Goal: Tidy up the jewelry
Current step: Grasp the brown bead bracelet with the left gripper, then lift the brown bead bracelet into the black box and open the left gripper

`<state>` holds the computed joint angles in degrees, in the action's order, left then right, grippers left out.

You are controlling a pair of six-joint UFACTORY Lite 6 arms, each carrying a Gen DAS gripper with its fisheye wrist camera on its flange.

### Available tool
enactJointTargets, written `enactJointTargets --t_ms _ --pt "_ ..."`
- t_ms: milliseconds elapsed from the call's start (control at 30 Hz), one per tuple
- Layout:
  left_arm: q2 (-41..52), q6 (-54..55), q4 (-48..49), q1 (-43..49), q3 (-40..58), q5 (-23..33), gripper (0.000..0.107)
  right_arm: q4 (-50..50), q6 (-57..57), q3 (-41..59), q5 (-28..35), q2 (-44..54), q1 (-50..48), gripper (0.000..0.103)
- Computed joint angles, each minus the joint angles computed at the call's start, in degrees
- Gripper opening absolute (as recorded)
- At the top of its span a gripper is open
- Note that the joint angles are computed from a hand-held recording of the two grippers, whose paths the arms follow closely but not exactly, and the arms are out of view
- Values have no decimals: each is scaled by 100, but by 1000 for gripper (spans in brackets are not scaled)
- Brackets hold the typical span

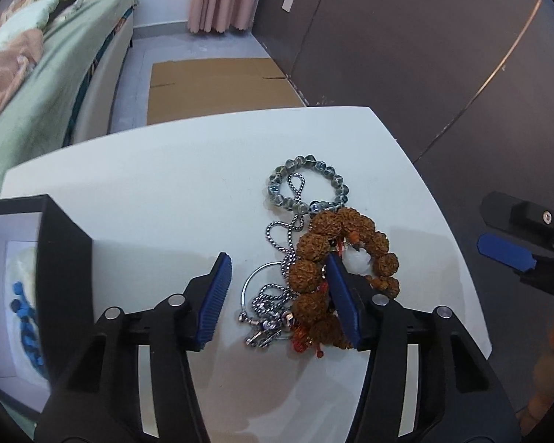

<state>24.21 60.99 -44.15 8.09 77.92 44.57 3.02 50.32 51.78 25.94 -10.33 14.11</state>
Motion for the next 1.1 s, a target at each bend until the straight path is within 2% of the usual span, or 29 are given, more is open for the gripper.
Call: enactJointTargets --t_ms 67,133,200,300,633,1100 --pt "58 -22 -17 -27 39 47 48 27 -49 17 25 6 -29 73" --pt "141 -52 -12 -47 105 194 38 57 -89 -69 -7 -51 -58 74" --pt "215 -38 -57 -38 168 373 22 66 -104 -85 -11 -62 -66 74" --pt "118 13 -94 -2 81 418 19 89 -140 -107 -20 -71 -73 74" --pt "-322 315 -477 422 178 1250 19 347 -373 -239 -168 -103 -73 74" --pt "87 200 -815 1255 1349 2413 19 204 -118 180 -486 577 393 72"
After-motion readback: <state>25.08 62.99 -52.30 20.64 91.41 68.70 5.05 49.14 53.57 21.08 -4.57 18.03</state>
